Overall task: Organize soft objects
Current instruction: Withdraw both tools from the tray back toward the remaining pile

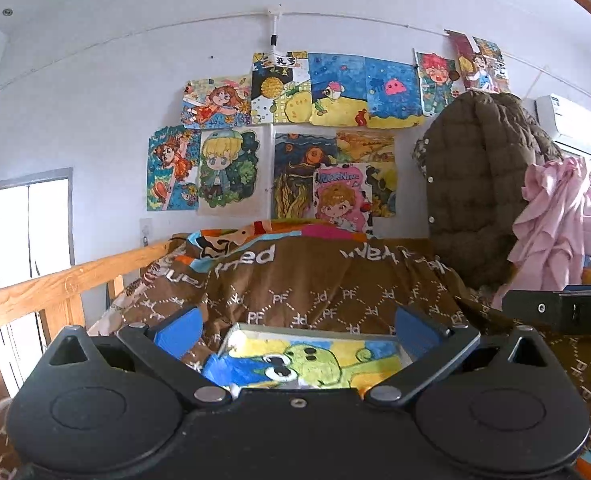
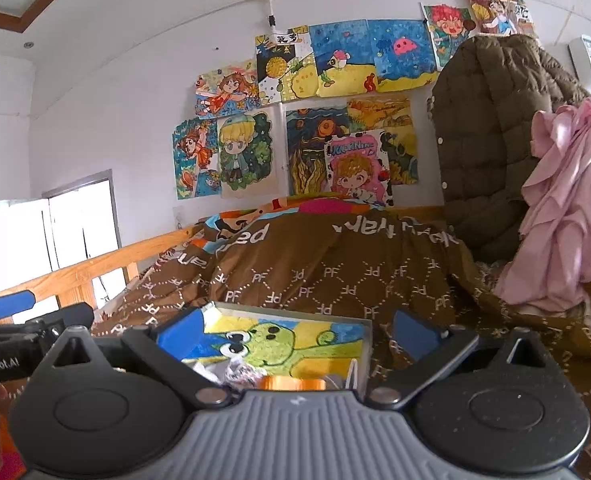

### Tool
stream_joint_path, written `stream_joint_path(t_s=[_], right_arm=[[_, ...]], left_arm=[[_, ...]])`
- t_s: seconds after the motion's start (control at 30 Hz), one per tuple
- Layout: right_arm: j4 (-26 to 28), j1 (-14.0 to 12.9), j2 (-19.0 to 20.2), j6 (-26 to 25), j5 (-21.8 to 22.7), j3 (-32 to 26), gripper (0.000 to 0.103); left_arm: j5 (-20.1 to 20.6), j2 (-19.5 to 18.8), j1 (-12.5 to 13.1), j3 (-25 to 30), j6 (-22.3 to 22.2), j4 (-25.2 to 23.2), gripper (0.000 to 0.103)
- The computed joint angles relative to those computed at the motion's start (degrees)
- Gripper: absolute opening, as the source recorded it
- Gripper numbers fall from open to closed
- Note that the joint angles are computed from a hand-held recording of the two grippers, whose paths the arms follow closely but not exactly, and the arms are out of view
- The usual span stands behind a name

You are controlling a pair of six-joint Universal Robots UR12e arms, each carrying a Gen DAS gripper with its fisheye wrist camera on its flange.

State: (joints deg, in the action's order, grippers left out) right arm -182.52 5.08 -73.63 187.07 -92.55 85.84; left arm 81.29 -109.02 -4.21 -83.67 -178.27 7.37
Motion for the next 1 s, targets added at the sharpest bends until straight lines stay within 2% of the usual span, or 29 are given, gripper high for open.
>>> stream_joint_path(t_s=[0.23,0.47,0.57,0.77,1.0], right_arm=[[-0.83,-0.38,-3.89,0.39,-1.51,5.47,0.103],[3.9,-0.87,-7.32,2.25,-2.45,9.47,0.103],[5.34,-1.03,-8.23,3.14,-1.85,10.4,0.103],[8.45,-1.24,-8.69,3.85,-1.68,10.54,0.103],[14.71,-1.19,-8.31,3.59,-1.62,9.13,0.103]], left_arm=[[-3.48,3.63,0.57,-4.9,-1.8,-2.41,0.102],[-6.49,6.33,0.87,-8.45,-0.9,-6.26,0.102],[-8.12,7.25,1.09,-9.49,-0.41,-9.48,0.102],[-12.17,7.99,1.6,-9.39,0.68,-19.12,0.102],[-13.04,7.7,1.47,-8.55,2.03,-25.65,0.102]])
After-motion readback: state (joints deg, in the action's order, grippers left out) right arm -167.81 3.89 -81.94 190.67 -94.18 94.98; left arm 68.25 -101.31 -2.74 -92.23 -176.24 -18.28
